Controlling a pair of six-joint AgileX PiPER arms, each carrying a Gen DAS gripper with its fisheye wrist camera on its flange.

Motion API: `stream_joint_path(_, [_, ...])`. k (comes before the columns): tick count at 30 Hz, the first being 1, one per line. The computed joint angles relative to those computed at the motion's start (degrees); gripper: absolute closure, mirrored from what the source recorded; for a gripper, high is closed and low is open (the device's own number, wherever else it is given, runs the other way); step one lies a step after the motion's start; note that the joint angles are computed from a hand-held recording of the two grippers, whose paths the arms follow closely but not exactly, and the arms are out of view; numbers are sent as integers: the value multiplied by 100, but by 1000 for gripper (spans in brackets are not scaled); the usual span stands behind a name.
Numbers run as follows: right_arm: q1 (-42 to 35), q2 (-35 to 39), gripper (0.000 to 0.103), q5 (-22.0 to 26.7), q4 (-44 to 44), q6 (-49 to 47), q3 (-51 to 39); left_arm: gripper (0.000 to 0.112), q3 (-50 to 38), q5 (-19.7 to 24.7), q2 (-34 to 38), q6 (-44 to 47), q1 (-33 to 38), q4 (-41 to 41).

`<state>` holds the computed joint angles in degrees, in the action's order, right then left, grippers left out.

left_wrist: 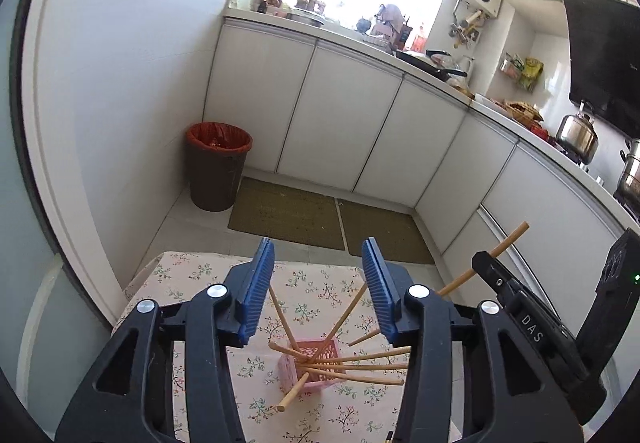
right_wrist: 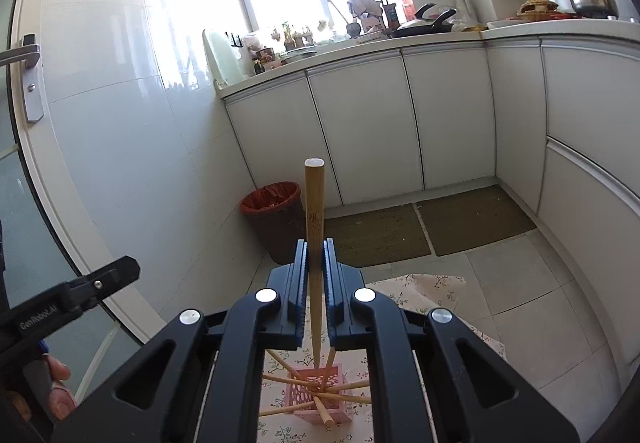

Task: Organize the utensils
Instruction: 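Open the left gripper over the basket while the right gripper also releases its chopstick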

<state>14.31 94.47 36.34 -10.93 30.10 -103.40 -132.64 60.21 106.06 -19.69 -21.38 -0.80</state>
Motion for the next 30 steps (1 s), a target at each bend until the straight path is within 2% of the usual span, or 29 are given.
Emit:
stream_joint_path(5, [162,127,95,-164,-177,169,197,62,570,-130,-214,33,133,-119])
stream_joint_path(9, [262,253,88,-82,-218,136,310,62,1091,-274,-409,-2,185,-132])
stream_joint_path(15, [342,-150,86,98,-812,488,298,62,918,-118,-483,-171,-123,359])
stream_joint_path(18, [437,-466,86,280,-1143,652,415,57,899,-48,-568,-387,-385,775])
stream_joint_path(24, [645,-1175,67,567,-1770,1059,950,46,942,168,-778,-732,-989,1467])
stream_joint_path(30, [495,-1910,57,639,-1360,893,1535,41,1287,263,-1127,-1023,-1435,1972])
